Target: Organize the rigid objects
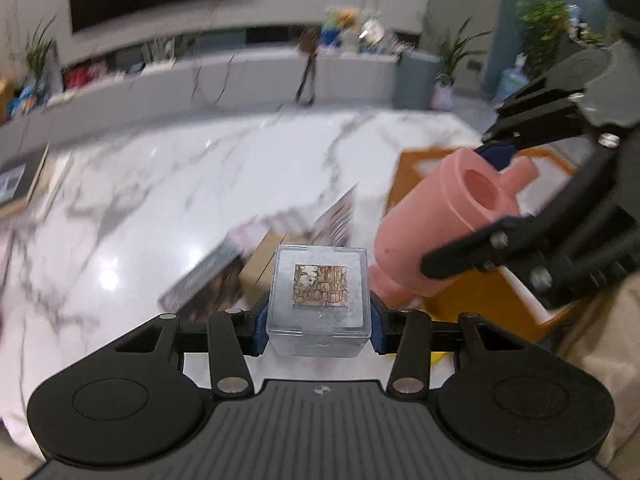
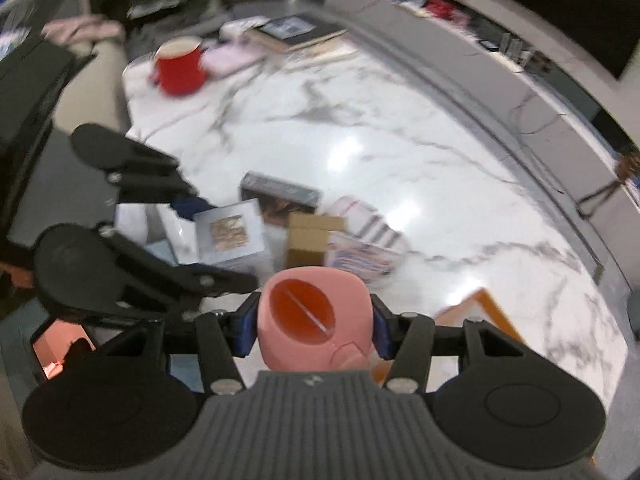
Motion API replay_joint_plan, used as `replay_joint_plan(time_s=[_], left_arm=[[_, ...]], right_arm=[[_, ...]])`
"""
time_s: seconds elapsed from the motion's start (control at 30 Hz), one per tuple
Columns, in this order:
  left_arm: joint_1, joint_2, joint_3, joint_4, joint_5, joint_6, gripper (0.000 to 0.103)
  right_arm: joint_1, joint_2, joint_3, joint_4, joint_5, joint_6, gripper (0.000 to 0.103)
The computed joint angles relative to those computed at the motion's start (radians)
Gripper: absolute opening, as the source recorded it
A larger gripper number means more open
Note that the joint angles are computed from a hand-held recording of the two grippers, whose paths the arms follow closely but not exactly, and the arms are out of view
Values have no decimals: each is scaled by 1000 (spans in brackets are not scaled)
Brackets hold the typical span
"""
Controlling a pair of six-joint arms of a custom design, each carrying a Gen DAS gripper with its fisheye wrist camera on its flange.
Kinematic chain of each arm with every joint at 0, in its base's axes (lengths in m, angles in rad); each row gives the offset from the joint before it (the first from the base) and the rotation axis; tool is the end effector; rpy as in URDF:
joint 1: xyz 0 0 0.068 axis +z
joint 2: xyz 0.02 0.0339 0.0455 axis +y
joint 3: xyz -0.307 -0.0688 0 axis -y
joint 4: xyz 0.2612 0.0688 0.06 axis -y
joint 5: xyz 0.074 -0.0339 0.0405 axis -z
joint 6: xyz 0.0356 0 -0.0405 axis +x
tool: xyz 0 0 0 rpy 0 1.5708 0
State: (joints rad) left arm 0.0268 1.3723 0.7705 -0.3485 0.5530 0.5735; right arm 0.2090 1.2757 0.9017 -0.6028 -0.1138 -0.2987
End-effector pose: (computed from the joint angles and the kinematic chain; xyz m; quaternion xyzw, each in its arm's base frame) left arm 0.2698 -0.0115 0.2312 0.3276 0.8596 -0.1615 0.3574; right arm 0.2506 0.0573 0.2770 -0.2559 0.9199 0.0412 0.2943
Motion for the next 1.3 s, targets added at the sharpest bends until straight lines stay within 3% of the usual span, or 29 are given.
replay_joint_plan(time_s=[0.2,0.33,0.5,0.63,0.9,1.3], left_arm=[[-141,-93,12,-13,-3,-27,53],[-282,-93,47,-10,-59,-36,53],[-490,16,106,43,-179,-10,53],[-585,166,181,51,-220,56,53],[-656,419,341,82,-276,208,53],[-673,596,437,83,-318,444,53]], right_arm=[[-203,-115,-45,-57,-53,-64,54],[-384,-124,-82,-58,-107,-135,54],[-570,-102,-134,-27,-162,-176,54],[-693,-41,-164,32,-225,-195,54],[-785,133,-167,154,-266,-194,54],[-776,354,-117,296,-301,-124,54]])
